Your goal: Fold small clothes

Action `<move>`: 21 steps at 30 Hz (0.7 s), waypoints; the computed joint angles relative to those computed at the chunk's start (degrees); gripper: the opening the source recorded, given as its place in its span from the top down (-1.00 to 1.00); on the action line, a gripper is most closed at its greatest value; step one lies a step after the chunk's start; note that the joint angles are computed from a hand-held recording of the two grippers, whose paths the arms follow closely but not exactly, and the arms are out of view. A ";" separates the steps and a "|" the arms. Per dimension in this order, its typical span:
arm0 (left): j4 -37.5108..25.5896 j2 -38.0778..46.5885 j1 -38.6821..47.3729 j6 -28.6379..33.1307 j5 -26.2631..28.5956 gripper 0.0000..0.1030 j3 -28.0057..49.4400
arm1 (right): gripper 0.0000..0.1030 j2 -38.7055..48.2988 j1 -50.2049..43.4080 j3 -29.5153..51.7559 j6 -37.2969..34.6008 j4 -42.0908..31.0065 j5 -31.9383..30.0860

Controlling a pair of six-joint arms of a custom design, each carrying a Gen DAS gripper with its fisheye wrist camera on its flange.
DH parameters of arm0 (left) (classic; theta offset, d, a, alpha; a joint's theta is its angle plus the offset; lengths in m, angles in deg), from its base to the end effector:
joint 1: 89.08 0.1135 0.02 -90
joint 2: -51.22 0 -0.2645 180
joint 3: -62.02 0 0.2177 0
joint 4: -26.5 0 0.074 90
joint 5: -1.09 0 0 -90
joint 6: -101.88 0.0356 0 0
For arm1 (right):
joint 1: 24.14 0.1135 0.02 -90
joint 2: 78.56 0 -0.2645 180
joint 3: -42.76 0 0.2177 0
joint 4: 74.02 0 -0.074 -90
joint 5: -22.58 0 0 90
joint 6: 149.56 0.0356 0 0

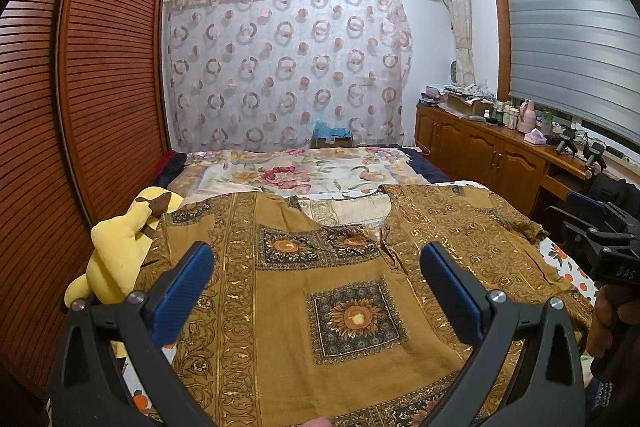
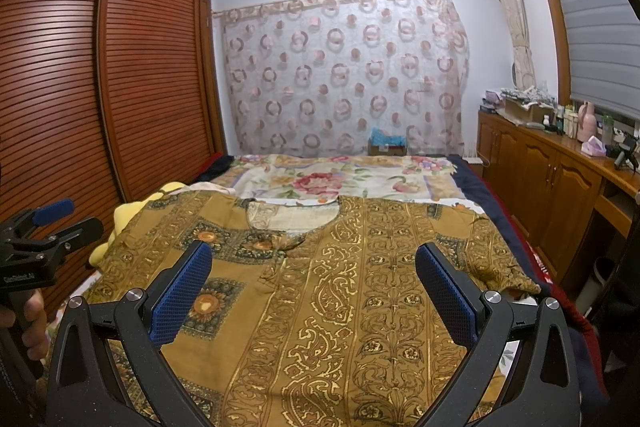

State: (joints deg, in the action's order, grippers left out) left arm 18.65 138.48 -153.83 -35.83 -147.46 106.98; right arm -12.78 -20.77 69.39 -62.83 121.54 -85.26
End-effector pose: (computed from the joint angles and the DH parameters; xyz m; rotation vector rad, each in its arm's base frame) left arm 0.1246 -0.1930 0.1601 -0.1026 1.9803 0.0200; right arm 0.1782 0.0214 0.1741 -0.3152 1.9492 0.3094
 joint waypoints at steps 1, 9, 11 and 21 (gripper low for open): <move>0.62 0.76 -0.22 -0.34 -0.23 -1.00 -0.19 | -1.00 0.06 -0.22 -0.09 -0.07 0.15 -0.22; -1.37 0.03 -0.76 -1.05 -0.67 -1.00 0.37 | -1.00 -0.06 -0.07 0.04 0.00 -0.10 -0.08; -0.76 0.34 -0.79 -0.97 -0.72 -1.00 0.16 | -1.00 -0.06 -0.19 0.00 -0.02 -0.01 -0.24; -1.30 0.21 -0.95 -1.08 -0.91 -1.00 0.39 | -1.00 -0.04 -0.26 0.04 -0.06 -0.06 -0.30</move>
State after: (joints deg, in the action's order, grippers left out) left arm 17.35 138.69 -154.78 -36.91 -148.37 107.37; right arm -12.81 -21.03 69.43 -62.89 121.48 -85.57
